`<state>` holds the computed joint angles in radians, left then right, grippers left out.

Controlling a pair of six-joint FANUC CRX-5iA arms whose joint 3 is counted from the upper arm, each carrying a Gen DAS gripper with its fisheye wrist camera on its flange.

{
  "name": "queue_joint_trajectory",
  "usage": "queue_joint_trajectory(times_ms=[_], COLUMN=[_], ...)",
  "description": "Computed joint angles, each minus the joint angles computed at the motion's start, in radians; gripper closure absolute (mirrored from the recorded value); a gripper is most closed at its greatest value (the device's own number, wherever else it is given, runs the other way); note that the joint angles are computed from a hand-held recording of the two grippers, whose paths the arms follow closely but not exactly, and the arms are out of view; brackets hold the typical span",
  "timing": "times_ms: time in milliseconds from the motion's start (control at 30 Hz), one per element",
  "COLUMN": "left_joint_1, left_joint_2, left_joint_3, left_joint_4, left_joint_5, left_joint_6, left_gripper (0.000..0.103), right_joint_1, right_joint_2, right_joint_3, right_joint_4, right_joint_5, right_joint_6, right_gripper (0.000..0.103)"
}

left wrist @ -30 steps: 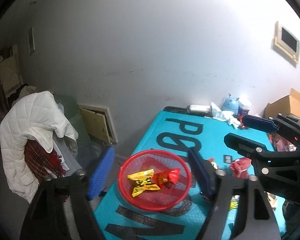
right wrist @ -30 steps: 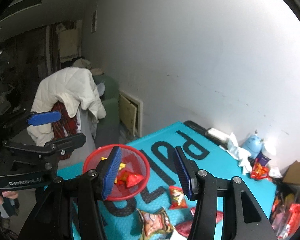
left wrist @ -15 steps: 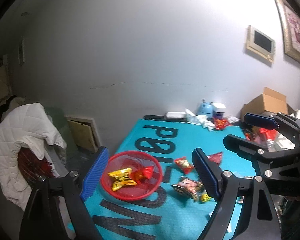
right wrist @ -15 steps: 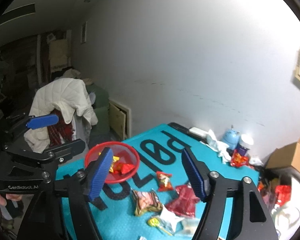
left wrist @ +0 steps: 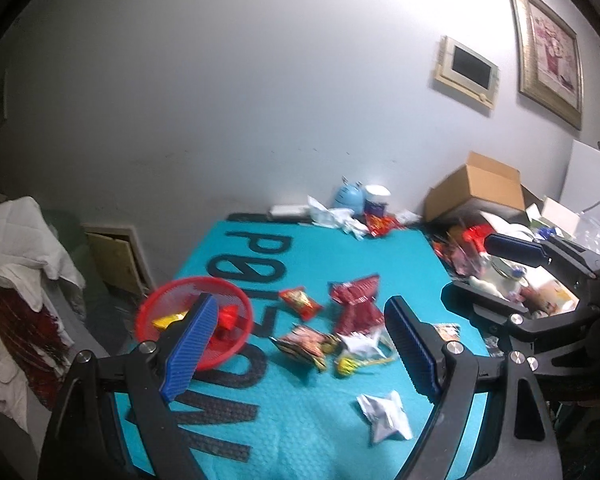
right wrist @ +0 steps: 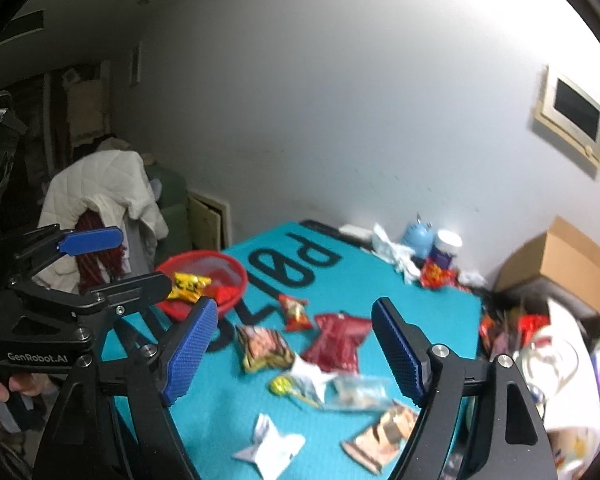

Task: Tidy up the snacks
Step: 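Move both open tools back over the remaining snacks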

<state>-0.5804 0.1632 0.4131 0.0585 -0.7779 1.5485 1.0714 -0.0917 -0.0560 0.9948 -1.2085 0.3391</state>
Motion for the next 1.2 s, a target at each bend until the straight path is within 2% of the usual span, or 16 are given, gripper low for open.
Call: queue_joint_trajectory(times_ms=[200,500,733,933,1200], left_joint_1=[-0.022,-0.034,-0.058,-0.072,-0.080], left_joint_2=[0.019,0.057,0.098,0.137,0.201], left_joint_3=[-0.014,-0.056,-0.061,-0.041,0.006], left_joint_4=[0.034,0.151,0.178,0.165,0.122], left_joint_5=[-0.017,-0.048,-0.080,-0.127,-0.217], left_joint_6=[-0.026,-0.094,-0.098,-0.070,-0.019], left_gripper=[0.018,0.018,0.018,0.018,0.018], right_joint_1=[0.030,0.059,0.066,0.059,0.032], right_joint_2=[-0.033,-0.092,-0.135,-0.162,-0.146], right_joint_3=[-0.052,-0.144,-0.203,-0.247,-0.272], right_joint_4=[-0.028,-0.087,-0.167,-0.208,-0.258], right_joint_5=[-0.062,-0.111,-0.138,-0.133,-0.127], right_joint_6=[-0.052,-0.168,-0.218,-0.251,-0.208], right_gripper=[0.023,0.023,0.023,0.023,0.023])
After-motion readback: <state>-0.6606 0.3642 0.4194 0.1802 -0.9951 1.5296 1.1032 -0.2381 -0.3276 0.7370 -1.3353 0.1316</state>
